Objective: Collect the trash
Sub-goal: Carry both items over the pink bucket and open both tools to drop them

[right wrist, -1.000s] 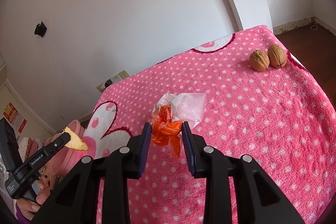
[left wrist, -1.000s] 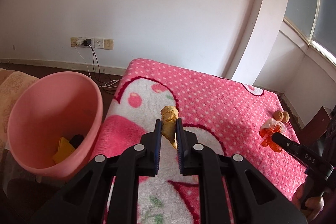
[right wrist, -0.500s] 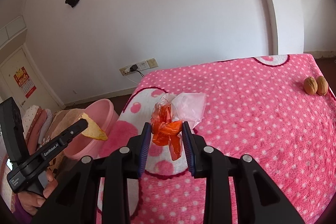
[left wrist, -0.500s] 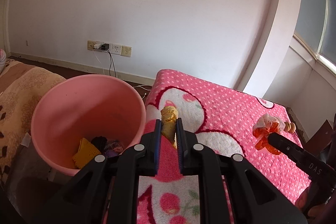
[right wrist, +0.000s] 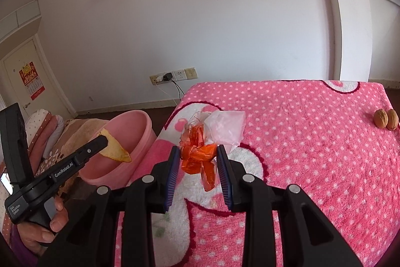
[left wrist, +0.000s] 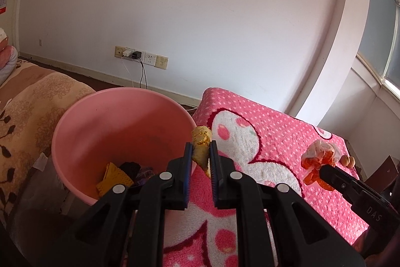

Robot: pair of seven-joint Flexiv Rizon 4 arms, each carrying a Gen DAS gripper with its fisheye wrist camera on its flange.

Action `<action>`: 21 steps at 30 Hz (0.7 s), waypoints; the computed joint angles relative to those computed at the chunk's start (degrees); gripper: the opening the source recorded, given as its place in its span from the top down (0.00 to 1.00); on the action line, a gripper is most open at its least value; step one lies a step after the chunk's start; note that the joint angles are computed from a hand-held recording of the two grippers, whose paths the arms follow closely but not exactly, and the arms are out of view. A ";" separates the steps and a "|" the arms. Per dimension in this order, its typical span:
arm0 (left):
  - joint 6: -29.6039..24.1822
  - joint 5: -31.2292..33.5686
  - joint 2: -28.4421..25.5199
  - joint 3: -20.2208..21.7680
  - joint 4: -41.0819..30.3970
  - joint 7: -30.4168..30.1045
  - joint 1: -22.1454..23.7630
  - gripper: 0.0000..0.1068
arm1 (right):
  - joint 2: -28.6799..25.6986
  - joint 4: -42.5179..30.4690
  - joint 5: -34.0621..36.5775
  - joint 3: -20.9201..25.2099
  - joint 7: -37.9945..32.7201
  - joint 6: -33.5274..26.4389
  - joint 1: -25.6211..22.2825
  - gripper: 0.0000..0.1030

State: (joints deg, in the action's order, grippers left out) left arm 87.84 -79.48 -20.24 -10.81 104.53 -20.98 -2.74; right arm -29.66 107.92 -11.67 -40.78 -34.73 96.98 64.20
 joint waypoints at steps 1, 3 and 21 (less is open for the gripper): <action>0.02 -0.24 0.05 -0.05 -0.02 0.12 0.02 0.88 | -0.01 0.00 0.02 -0.13 0.02 0.00 0.13 0.71; 0.12 -1.22 0.12 -0.18 -0.12 0.96 -0.03 0.88 | -0.05 -0.19 -0.06 -0.29 -0.03 -0.14 0.14 0.71; 2.35 -9.46 -0.74 3.84 -2.62 7.14 -3.09 0.88 | -3.07 -11.15 -5.34 9.01 -1.67 -1.88 -8.34 0.71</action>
